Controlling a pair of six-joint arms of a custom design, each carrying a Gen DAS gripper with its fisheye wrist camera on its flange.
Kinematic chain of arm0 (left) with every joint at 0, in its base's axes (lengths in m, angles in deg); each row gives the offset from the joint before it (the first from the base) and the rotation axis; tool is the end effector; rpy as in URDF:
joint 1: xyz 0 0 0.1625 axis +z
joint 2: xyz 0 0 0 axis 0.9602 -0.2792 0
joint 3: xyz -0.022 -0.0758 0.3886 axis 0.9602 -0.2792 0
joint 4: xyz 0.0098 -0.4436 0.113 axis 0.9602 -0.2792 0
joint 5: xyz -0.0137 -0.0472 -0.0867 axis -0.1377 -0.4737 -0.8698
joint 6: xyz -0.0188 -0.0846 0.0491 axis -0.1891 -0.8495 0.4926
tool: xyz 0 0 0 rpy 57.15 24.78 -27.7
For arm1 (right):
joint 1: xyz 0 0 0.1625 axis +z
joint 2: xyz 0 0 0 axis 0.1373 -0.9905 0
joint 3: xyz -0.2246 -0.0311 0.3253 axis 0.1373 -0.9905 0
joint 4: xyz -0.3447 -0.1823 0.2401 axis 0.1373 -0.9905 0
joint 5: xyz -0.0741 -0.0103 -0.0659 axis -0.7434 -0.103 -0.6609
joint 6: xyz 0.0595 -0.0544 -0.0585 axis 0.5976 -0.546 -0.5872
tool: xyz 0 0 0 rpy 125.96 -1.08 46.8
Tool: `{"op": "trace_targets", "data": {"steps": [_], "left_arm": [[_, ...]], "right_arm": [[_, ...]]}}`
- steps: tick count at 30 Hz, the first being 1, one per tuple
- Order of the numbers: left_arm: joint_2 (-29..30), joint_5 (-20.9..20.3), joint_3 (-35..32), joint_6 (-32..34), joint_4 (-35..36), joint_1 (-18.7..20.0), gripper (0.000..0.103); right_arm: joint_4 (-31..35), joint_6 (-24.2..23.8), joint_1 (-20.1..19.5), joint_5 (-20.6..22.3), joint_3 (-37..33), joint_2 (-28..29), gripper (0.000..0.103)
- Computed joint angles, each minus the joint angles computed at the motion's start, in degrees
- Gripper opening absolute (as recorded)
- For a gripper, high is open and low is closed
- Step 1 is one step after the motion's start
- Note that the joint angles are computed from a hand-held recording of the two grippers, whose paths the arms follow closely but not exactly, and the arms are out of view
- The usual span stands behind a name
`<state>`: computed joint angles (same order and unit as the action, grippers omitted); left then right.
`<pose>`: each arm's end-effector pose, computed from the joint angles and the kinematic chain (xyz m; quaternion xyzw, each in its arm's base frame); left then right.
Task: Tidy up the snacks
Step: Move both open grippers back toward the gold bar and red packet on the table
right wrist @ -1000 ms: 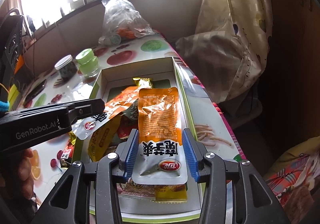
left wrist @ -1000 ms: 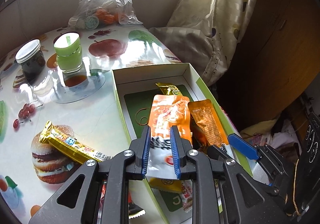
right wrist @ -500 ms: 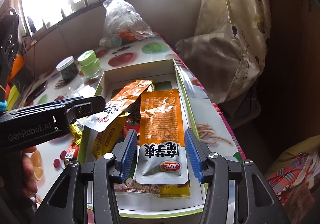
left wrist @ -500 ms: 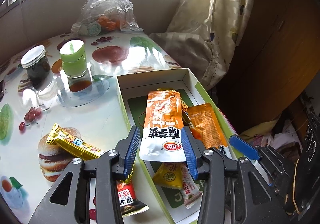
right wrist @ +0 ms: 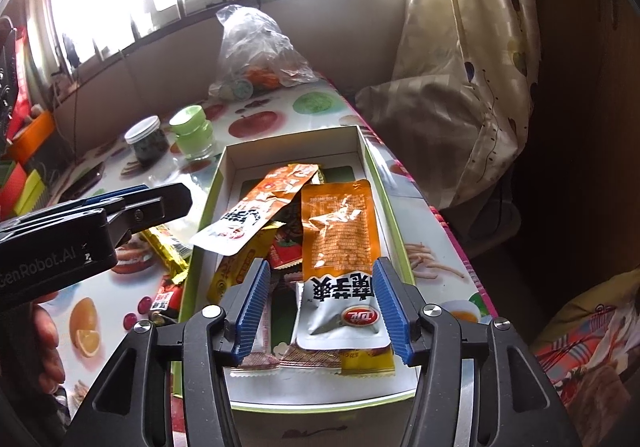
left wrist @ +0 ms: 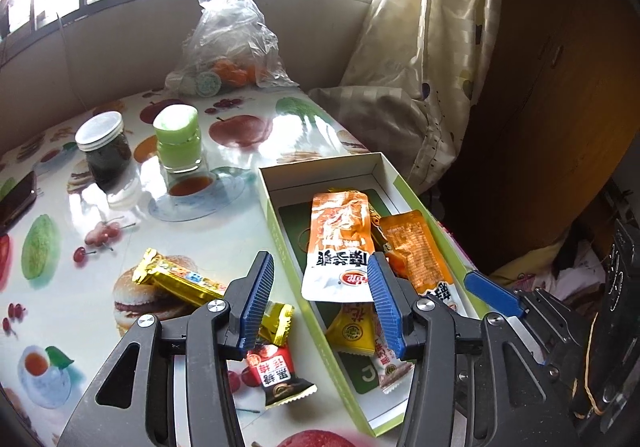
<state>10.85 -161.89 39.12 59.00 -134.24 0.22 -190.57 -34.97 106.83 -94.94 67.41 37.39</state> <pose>-0.0234 -0.6585 0.2301 0.3701 0.8972 -0.1851 0.1543 0.3075 -0.5476 -0.1020 -0.0117 -0.8352 0.4240 0.3502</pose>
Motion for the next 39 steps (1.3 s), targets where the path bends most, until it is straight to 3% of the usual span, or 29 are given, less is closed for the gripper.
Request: {"op": "trace_targets", "data": {"steps": [12,23,39], "left_arm": [[-4.1,0.8,3.8,2.8,-4.0,0.3,0.05],[-7.0,1.0,4.9,2.6,-3.2,2.1,0.05],[-7.3,3.6,1.9,-1.4,-2.8,7.2,0.05]], "right_arm": [[-1.5,-0.5,1.6,0.5,-0.4,0.7,0.053],[-1.1,-1.5,3.0,1.7,-1.7,1.9,0.054],[7.5,-3.0,3.8,6.3,-7.8,5.5,0.054]]}}
